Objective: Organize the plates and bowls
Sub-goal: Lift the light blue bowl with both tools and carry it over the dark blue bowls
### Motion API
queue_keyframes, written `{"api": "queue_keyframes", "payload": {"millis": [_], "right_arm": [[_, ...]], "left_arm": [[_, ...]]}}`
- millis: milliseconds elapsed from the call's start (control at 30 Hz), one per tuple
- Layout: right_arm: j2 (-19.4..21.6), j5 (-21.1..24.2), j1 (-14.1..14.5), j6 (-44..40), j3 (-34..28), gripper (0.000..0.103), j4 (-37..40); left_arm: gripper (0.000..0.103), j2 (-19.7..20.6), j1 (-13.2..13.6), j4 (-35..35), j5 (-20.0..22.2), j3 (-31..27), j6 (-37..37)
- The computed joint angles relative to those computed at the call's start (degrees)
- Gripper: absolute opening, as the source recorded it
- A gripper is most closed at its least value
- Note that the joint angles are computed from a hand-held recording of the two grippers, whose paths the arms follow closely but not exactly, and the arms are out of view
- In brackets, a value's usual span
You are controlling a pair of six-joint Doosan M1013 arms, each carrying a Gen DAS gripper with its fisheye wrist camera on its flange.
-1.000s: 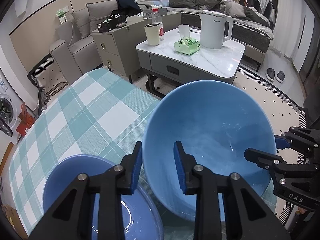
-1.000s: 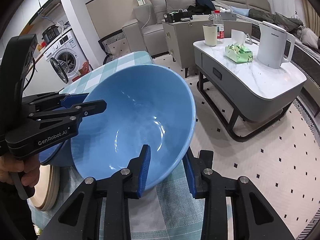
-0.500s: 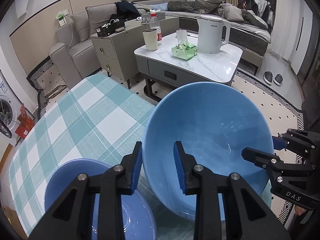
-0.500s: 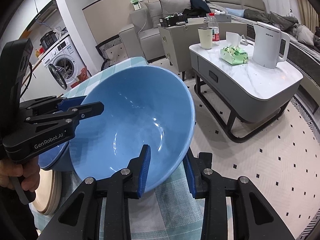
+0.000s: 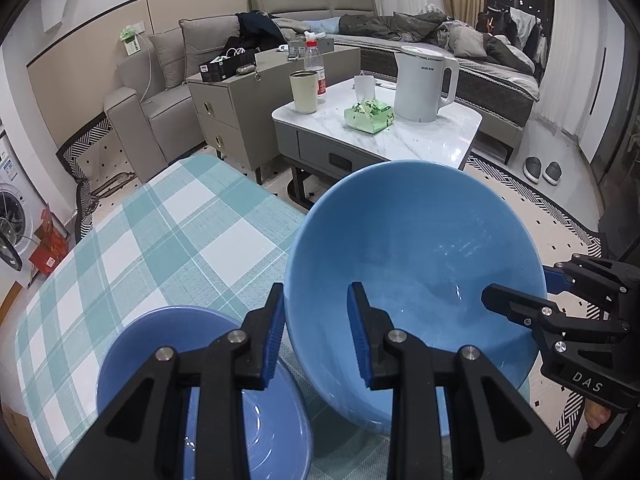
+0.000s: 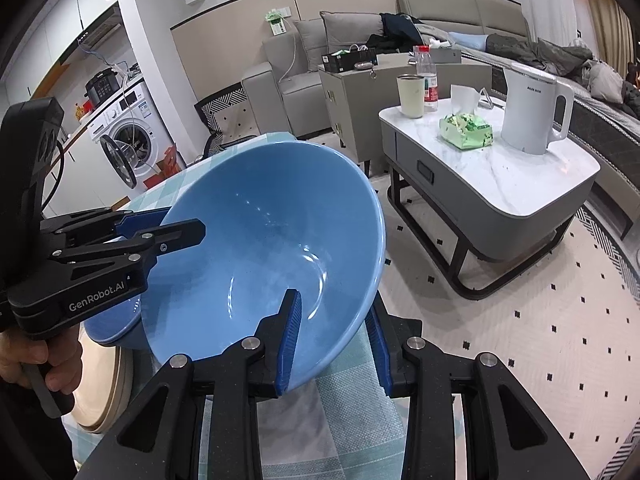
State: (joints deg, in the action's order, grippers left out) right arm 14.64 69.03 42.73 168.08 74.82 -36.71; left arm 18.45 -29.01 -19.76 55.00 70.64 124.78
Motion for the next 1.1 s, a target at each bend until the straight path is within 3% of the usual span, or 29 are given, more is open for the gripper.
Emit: {"api": "queue_keyframes", "payload": {"millis": [700,1100], "right_arm": [[-0.8,1.2,2.1,3.1,-0.3,0.033,-5.9],[0.1,2.0,3.2,4.1,-2.1,0.033,-8.1]], "left_arm": [[0.029,-1.8,0.2,-1.3,-1.2,0.7,0.2],[0.029,-2.5,1.7,-3.8,-1.8,1.4,1.1]]}}
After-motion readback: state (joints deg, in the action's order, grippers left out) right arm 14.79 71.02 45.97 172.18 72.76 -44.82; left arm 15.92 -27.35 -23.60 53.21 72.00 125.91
